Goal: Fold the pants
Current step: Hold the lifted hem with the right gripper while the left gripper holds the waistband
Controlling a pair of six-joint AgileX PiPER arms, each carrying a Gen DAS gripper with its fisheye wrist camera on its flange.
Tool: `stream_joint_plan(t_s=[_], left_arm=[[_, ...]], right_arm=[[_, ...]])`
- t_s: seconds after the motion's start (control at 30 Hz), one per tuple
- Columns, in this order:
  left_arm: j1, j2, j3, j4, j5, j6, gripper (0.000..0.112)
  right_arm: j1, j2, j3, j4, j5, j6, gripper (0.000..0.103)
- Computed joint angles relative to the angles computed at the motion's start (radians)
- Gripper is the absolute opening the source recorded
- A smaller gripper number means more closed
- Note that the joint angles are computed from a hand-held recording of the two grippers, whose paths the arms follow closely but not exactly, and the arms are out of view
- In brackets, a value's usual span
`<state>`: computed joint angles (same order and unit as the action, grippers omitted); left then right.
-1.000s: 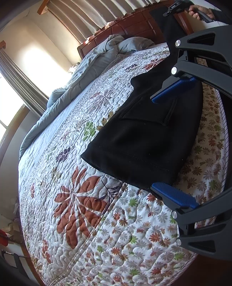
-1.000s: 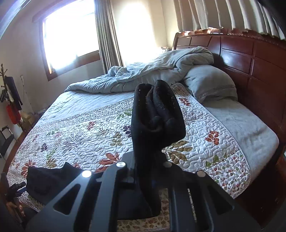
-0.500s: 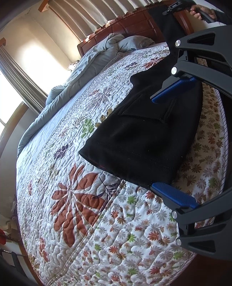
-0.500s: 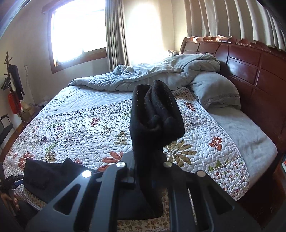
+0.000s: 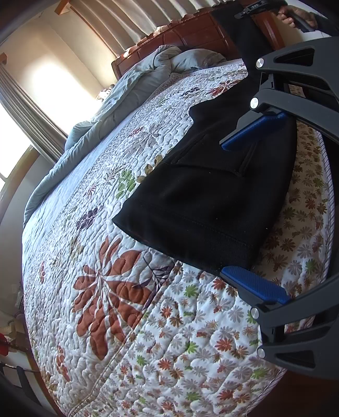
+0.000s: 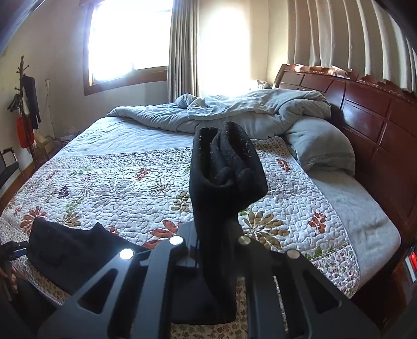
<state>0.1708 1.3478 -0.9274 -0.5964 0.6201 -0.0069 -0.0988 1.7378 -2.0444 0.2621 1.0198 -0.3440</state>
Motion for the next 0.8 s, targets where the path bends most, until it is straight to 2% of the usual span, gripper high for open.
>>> stream_joint_plan(t_s=[0.37, 0.6, 0.8], left_arm=[[0.005, -0.008, 0.005, -0.006, 0.0, 0.013, 0.09], [0.018, -0.021, 0.015, -0.036, 0.004, 0.04, 0.09], [0.031, -0.041, 0.028, -0.06, 0.007, 0.068, 0.09]], right_arm=[[0.074, 0.005, -0.002, -0.073, 0.0, 0.0, 0.009], [0.176, -0.012, 0.058, -0.202, -0.042, 0.012, 0.009], [0.246, -0.002, 0.081, -0.27, -0.043, 0.024, 0.009]])
